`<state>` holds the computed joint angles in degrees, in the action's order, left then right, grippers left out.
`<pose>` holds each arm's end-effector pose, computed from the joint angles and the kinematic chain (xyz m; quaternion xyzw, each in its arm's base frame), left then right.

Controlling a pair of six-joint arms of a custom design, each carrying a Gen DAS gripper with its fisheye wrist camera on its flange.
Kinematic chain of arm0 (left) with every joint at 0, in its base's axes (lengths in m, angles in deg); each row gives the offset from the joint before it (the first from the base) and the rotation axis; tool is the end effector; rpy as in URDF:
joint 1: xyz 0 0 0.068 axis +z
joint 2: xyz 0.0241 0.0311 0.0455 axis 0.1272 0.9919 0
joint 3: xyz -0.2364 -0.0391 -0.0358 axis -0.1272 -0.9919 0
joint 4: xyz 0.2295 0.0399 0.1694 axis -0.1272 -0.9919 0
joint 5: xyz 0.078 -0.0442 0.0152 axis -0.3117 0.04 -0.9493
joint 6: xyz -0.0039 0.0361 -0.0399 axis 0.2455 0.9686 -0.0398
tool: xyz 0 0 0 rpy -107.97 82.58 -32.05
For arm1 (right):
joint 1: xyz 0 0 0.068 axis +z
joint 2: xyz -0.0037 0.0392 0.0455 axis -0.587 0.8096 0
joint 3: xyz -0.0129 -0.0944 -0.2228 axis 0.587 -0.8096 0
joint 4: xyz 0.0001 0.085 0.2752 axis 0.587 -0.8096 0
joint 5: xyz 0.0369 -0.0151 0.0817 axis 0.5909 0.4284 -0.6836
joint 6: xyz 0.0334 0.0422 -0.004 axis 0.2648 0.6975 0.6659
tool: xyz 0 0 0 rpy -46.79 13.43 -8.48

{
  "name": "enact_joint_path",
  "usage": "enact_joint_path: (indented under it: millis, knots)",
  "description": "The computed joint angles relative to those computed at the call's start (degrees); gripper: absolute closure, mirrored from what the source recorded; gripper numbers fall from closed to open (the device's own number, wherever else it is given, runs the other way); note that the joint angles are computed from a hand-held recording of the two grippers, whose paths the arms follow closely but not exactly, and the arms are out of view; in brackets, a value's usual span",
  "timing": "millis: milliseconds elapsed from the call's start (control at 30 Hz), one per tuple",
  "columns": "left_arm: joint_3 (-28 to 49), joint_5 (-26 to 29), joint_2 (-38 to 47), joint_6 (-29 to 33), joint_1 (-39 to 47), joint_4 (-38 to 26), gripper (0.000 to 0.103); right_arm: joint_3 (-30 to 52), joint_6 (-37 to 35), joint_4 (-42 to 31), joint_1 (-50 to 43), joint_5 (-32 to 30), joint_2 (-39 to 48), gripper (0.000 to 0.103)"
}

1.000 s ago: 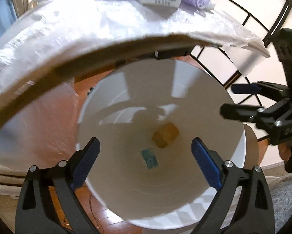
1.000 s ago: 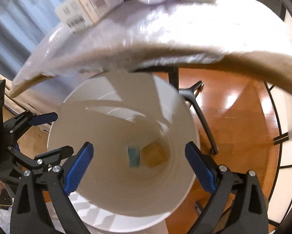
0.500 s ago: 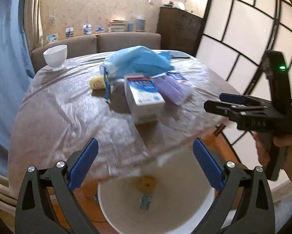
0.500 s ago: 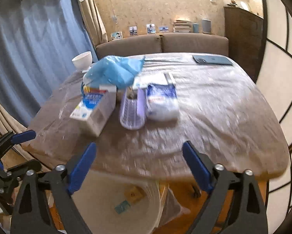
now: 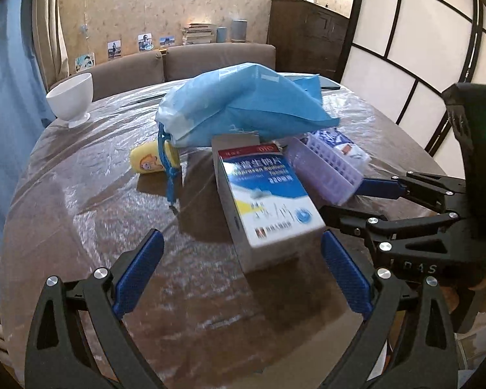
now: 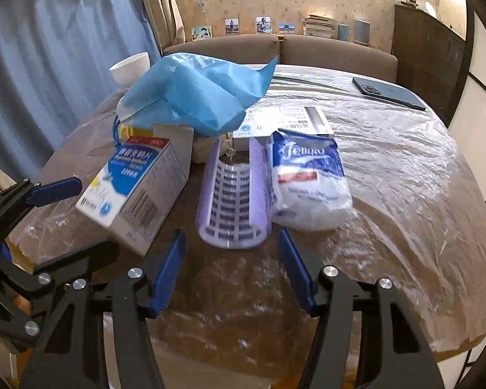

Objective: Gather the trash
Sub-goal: 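Grasp the Naproxen medicine box with left tool while right tool grasps purple hair roller, then lift both held items and carry them over the white bin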

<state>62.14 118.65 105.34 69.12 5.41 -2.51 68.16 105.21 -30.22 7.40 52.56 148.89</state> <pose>0.3685 -0.0332 0.2230 0.4244 0.8270 -0.2040 0.3072 0.2204 0.1846 0.2386 0.1666 0.9316 0.0137 0.3229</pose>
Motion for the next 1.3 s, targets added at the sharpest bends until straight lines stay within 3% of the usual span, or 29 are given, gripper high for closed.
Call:
enact_joint_path:
  millis: [133,267,467,500,567,633,1000,1300]
  knots:
    - [1.70,-1.52,1.77,-3.00,-1.08,1.58,0.013,1.75,-0.94,0.62,-1.02,-0.39,2.51,0.058]
    - [4.78,-1.70,4.69,-5.00,-1.25,0.97,0.014,1.81,-1.11,1.44,-2.22,-0.99,2.67,0.058]
    - [4.86,-3.39,4.99,-3.31,-2.61,2.88,0.018,4.43,-2.92,0.41,-3.03,-0.44,5.64,0.058]
    - [5.31,-3.43,5.33,-3.10,-2.69,2.59,0.021,4.27,-2.99,0.62,-3.19,-0.75,5.41,0.060]
    - [6.71,-3.38,6.35,-2.18,-2.86,0.77,0.044,3.76,-3.02,1.09,-3.37,-1.33,4.80,0.060]
    - [7.55,-3.30,7.06,-1.78,-2.82,-0.64,0.053,3.06,-2.71,1.46,-3.12,-1.50,3.82,0.060]
    - [7.17,1.02,4.67,0.57,0.60,-5.65,0.055,-2.94,1.29,4.06,-0.51,-3.58,-4.39,0.061]
    - [6.64,2.81,3.13,1.70,2.63,-8.46,0.055,-2.77,3.35,2.68,2.59,-2.04,-5.51,0.061]
